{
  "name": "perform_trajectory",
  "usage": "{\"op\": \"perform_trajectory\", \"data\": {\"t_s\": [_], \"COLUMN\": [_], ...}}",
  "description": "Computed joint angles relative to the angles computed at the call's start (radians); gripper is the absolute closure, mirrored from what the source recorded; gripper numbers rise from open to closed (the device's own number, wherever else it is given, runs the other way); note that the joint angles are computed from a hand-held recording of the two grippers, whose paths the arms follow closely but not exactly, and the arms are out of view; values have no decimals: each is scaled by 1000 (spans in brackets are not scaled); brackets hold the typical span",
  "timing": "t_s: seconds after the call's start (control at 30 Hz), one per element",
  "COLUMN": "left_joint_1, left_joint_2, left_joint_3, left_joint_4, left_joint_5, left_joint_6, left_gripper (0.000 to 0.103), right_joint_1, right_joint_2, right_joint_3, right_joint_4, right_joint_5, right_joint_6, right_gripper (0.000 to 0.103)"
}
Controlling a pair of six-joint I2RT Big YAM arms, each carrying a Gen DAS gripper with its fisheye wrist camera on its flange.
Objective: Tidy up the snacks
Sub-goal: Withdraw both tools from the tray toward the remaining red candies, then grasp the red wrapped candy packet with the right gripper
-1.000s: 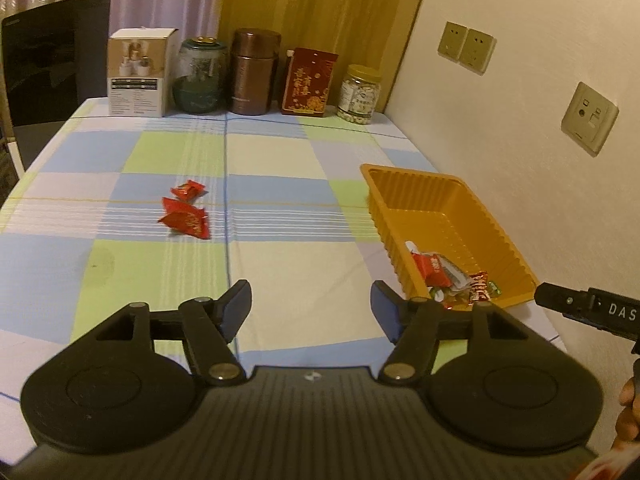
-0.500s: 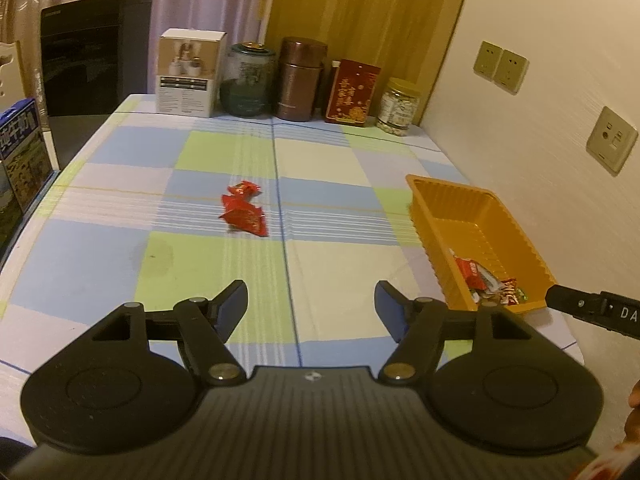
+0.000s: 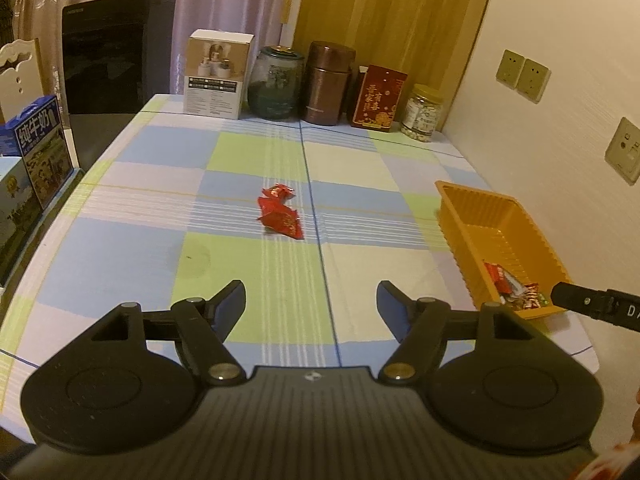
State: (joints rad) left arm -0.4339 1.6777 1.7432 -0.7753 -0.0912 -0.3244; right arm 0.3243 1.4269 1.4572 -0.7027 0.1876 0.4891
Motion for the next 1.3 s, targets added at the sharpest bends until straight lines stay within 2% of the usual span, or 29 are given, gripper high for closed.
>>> {"op": "perform_trajectory", "data": {"t_s": [0.6,0.9,1.07,1.3], "left_joint_1": [85,127,145,167], "left_joint_2": [72,158,219,307], "left_joint_3": [73,165,225,297], "left_joint_4": [-19,-30,-39,-42], "left_joint_5": [10,35,47,53], "left_joint_6": [40,96,138,166], "left_gripper": [32,32,32,32], "right_joint_1": [31,37,39,34], "right_joint_2": [176,333,433,582], "right_joint_3": [155,296,387,542], "right_joint_4": [5,14,20,-9], "right_joint_5": [-62,-157,-205,-284], "right_joint_6": [-99,-241,-353,-514], "right_gripper": [43,43,43,43]}}
